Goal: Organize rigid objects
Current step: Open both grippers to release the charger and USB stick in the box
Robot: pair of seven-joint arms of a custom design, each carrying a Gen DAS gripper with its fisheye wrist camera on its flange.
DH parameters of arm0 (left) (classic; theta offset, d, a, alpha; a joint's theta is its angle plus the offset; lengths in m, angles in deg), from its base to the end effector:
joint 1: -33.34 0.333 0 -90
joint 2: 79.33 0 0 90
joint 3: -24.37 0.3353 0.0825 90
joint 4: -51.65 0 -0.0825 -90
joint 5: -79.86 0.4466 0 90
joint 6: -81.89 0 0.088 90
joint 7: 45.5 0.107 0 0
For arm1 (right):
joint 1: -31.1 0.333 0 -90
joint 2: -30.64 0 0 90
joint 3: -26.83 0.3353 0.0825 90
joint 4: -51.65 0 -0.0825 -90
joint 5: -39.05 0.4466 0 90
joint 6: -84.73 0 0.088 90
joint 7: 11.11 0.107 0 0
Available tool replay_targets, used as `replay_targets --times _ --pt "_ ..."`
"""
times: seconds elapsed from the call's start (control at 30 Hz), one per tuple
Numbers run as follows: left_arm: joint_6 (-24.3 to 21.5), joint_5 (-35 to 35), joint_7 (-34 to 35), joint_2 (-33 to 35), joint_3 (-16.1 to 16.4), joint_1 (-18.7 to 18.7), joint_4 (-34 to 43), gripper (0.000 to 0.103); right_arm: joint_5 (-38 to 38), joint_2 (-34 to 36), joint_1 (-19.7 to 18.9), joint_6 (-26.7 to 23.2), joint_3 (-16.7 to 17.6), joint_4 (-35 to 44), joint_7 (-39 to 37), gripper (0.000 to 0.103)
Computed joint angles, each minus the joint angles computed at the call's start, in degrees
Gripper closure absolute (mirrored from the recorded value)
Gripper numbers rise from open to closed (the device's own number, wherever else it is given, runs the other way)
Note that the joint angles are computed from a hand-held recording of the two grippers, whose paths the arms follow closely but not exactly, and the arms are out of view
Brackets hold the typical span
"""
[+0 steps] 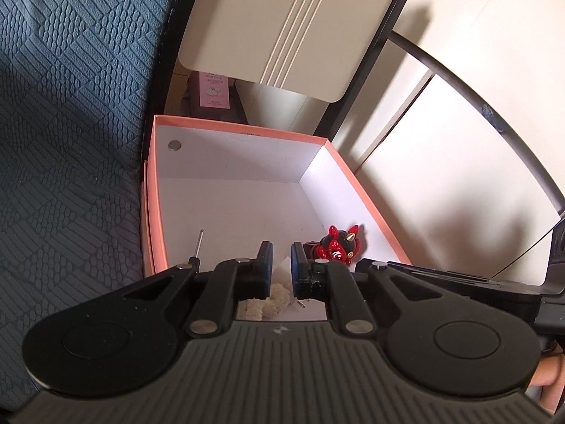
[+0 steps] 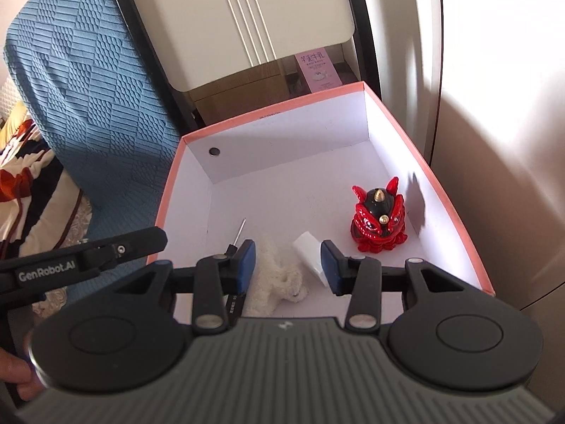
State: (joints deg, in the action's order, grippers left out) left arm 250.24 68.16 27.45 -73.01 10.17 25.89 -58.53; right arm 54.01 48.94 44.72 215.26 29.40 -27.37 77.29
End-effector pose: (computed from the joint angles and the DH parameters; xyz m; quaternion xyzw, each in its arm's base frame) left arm 0.6510 -0.2373 0.5355 -0.6697 0.5971 -0.4245 0.1217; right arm 0.7387 0.2151 0.6101 -0.7340 0.6044 -0.0740 0.3008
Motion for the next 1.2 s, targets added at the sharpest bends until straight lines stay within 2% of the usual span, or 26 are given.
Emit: replay_targets --times 0.2,0.3,0.53,0.63,0.9,1.03,1.2 --pt "1.9 -0.65 1.0 -4.31 0.72 -0.46 -2.36 0.09 0.19 -1.24 0.56 2.77 0.47 0.77 -1.28 0.058" --pt "2.97 0.43 0.21 -6.95 1.87 -1.24 -4.02 0.09 0.64 -2.17 0.92 3.98 0.83 0.78 -1.99 0.058" --pt "4.41 -3.99 3.72 -13.39 5.74 -4.75 -8.32 0.089 1.06 -5.81 2.1 6.13 1.37 -1.57 -3.1 0.058" --pt "4.5 -2.11 2.63 -16.13 6.87 -5.38 -10.74 0.089 0.22 -7.32 2.77 7.07 1.36 -2.95 -2.33 0.058" --pt "5.32 -1.81 3.99 -23.21 12.58 -9.9 -17.97 0.089 -4.04 -12.38 4.49 7.56 1.72 -8.43 -0.13 0.058" --pt "5.27 -3.45 6.62 -26.08 16.48 -13.51 -20.83 0.089 -7.03 -14.91 5.15 6.66 2.03 -10.41 2.64 0.058" --pt "5.08 -4.12 8.93 -28.92 19.07 -15.61 -23.41 0.089 -10.05 -17.41 5.85 6.52 2.79 -13.12 6.68 0.058"
